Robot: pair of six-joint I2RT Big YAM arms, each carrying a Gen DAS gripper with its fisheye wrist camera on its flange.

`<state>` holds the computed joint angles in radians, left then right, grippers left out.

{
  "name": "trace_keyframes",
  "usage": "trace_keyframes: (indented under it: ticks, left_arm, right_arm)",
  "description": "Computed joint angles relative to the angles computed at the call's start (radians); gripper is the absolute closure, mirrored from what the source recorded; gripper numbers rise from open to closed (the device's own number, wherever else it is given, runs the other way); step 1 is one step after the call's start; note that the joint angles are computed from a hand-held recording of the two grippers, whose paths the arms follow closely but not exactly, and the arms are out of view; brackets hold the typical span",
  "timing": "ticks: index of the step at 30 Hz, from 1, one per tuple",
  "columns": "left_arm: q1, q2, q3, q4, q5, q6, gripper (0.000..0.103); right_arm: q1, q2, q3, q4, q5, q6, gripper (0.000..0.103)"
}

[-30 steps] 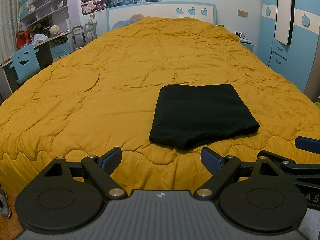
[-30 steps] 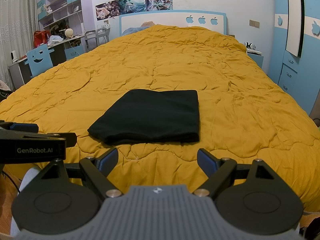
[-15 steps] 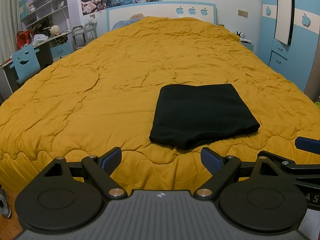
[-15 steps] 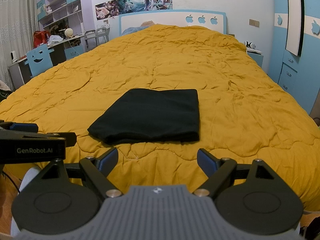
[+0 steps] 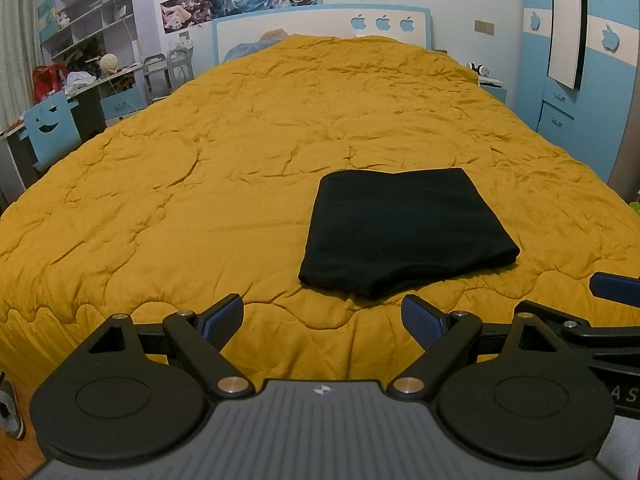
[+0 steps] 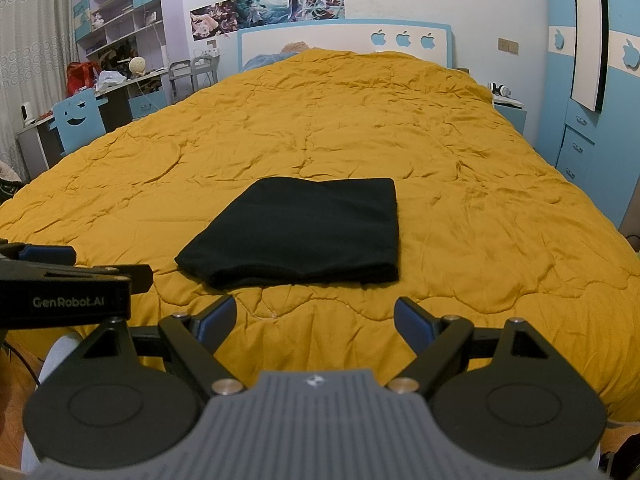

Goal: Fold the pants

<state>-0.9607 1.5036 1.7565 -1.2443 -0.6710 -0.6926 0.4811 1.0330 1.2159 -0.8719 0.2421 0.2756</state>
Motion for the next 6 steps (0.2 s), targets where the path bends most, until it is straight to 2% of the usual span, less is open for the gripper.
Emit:
trace_keyframes:
  ticks: [6]
  left_arm:
    - [0.003, -0.010, -0.011, 0.008, 0.002, 0.014, 0.000]
  right_arm:
    - [0.003, -0.001, -0.003, 0.002, 0.003, 0.006, 0.021]
